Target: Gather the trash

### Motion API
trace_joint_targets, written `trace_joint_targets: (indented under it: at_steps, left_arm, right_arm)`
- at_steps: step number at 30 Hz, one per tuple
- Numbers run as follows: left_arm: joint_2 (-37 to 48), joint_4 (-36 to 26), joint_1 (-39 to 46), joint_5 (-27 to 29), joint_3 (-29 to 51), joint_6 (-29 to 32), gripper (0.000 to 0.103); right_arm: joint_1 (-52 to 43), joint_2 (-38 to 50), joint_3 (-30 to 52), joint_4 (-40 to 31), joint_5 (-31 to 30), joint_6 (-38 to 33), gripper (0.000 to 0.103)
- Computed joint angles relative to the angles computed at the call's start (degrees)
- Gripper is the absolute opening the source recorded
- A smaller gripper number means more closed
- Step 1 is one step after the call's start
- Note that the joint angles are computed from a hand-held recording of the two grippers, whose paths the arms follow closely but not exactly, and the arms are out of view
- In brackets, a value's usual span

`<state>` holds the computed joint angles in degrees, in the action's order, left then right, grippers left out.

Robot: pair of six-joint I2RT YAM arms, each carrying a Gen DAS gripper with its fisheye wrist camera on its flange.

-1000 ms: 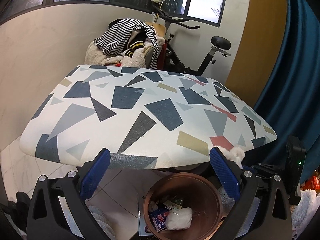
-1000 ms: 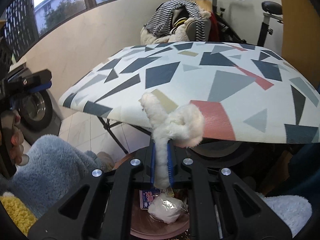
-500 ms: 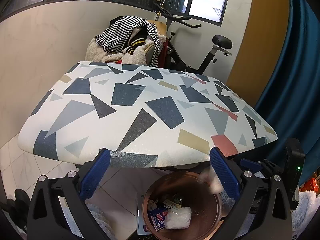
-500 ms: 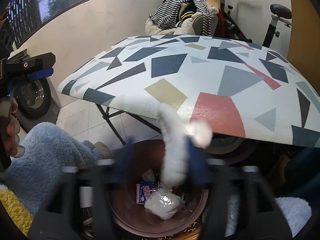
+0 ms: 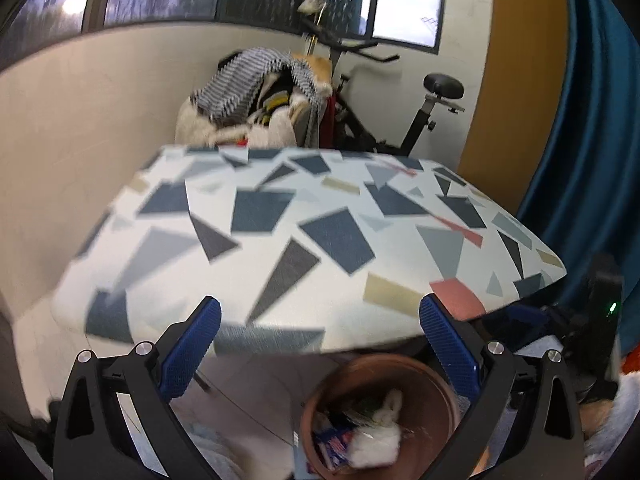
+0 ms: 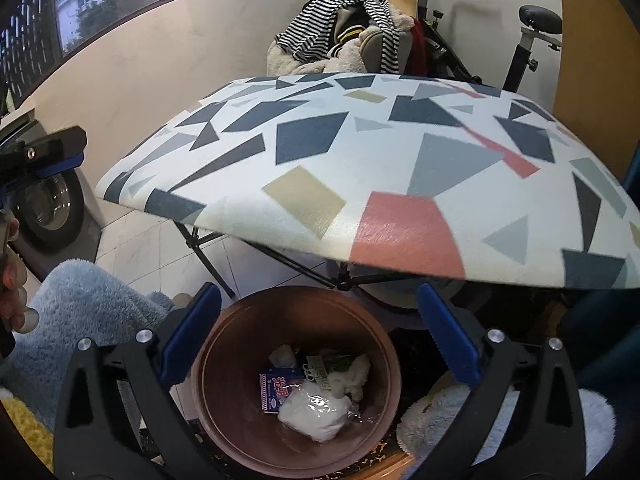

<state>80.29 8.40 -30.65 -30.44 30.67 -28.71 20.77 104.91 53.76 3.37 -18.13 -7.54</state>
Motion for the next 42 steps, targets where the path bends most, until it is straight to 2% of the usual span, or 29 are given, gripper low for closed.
trace_joint_targets:
  at_steps: [3, 8, 11, 17, 22, 29, 33, 42]
  left_arm:
    - [-1.57, -2.56, -0.85, -4.31, 2.95, 2.16, 0.097]
    - [-3.5, -6.58, -1.1, -6.37, 9.28, 6.86, 0.097]
    - [-5.31, -8.75, -0.48, -5.13, 12.15, 8.31, 0.097]
    - [-8.37, -13.48, -0.25, -5.92, 15.73, 8.12, 0.097]
    - [-8.42, -15.53, -3.18, -11.46, 16.38, 9.25, 0.097]
    - [-8.08, -17.78, -3.78, -13.08, 16.98, 7.74, 0.097]
    - [-8.65, -19.1, -4.35, -13.81, 17.01, 6.75, 0.097]
    - [-6.69, -23.05, -5.2, -15.75, 18.91, 4.76, 0.097]
  right_arm:
    - [-0.16, -2.36, 1.04, -1.19, 1.67, 1.49, 0.097]
    - [-1.48, -6.74, 5.75, -4.91, 3.29, 3.29, 0.097]
    - [-2.03, -9.52, 8.23, -7.3, 4.13, 2.83, 0.097]
    - [-3.4, -13.6, 10.67, -10.07, 4.51, 0.36, 0.097]
    - [-5.12, -14.94, 11.45, -12.13, 1.42, 0.9, 0.097]
    - [-4.35, -15.94, 10.09, -11.53, 1.95, -0.07, 0.097]
    - [-3.43, -15.42, 13.73, -14.61, 2.57, 0.64, 0.097]
    - [-3.28, -16.63, 14.58, -16.87, 3.58, 0.18, 0.097]
